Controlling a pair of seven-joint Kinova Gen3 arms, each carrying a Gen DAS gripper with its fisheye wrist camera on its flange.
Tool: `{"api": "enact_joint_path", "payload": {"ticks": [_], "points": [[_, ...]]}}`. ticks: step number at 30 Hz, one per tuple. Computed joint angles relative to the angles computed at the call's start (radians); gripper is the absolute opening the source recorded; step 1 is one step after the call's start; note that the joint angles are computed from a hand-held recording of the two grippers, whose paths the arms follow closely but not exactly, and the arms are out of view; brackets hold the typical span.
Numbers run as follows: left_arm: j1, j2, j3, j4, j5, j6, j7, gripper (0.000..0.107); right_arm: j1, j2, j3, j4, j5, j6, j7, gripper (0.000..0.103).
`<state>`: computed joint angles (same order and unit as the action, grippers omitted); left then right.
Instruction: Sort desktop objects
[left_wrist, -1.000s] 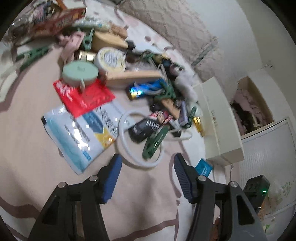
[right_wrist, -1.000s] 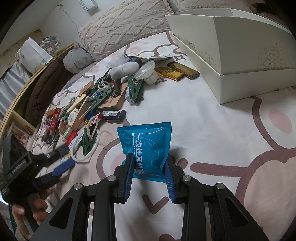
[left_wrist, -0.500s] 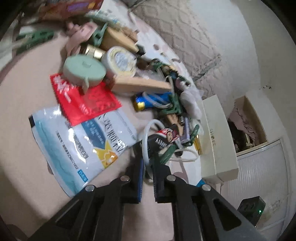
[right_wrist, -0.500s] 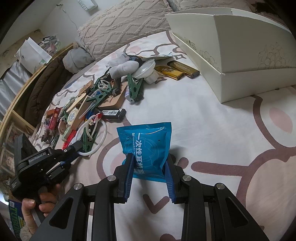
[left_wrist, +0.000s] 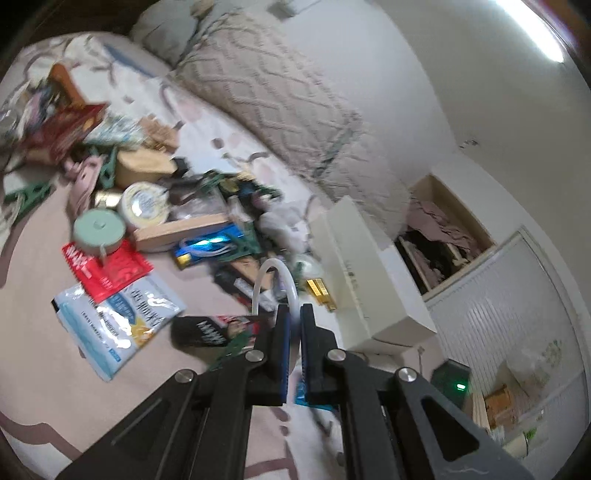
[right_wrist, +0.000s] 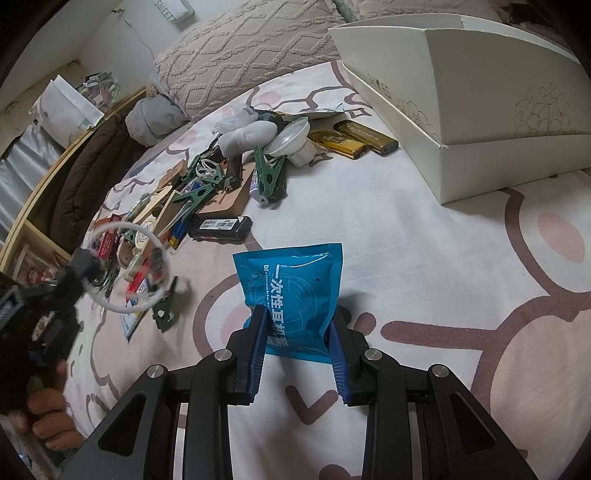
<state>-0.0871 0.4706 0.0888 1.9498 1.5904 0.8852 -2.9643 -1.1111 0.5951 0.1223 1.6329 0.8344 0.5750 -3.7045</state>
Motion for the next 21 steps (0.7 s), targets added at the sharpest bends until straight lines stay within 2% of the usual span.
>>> {"api": "enact_joint_path", "payload": {"ticks": [4,9,17,21], "points": [[-0.017,-0.031,0.000,0.020,0.018,0.053,-0.054,0.006,0.001,0.000,-0.002,0.000,0.000,0.001,0.001,0.032],[-0.025,-0.048,-0.008,0.023,0.009,0.107,-0.069,0.006,0.002,-0.001,-0.002,0.001,0.002,0.000,-0.001,0.032],[-0.043,-0.036,-0.009,-0.013,-0.158,0.128,0.063,0.006,-0.010,-0.016,0.008,0.019,0.026,-0.017,-0.029,0.032],[-0.062,-0.020,0.000,-0.026,-0.270,0.137,0.130,0.006,-0.014,-0.037,0.020,0.055,0.066,-0.073,-0.080,0.032]]}}
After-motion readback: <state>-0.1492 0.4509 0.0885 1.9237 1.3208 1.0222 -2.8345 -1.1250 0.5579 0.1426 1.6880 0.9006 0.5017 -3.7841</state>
